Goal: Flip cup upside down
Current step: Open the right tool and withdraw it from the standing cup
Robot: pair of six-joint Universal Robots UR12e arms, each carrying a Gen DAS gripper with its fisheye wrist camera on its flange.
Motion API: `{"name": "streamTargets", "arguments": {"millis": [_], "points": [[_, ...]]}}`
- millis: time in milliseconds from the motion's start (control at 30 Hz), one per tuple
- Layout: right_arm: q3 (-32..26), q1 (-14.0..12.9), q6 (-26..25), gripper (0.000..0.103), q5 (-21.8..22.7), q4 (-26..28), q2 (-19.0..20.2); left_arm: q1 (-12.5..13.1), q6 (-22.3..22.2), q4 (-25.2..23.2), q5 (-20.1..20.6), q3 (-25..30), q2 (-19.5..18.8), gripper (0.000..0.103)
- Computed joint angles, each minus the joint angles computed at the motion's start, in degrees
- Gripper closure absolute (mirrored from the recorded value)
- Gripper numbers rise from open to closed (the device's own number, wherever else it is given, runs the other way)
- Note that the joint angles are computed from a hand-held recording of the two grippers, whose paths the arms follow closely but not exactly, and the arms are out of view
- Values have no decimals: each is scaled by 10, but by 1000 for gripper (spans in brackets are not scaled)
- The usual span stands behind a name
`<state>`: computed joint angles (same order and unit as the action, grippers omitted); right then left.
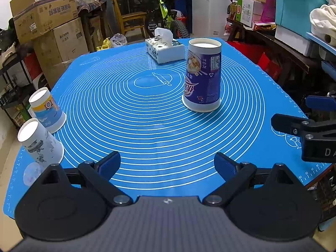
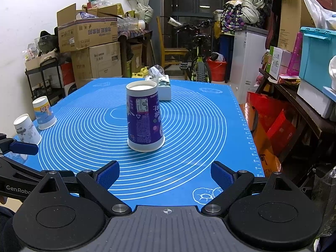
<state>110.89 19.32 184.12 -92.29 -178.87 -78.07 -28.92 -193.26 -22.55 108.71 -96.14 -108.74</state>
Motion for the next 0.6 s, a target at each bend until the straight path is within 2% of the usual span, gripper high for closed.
{"name": "streamTargets", "arguments": {"millis": [600], "points": [[-2,0,-1,9,-1,4,0,1,-5,-11,0,4,-2,8]]}}
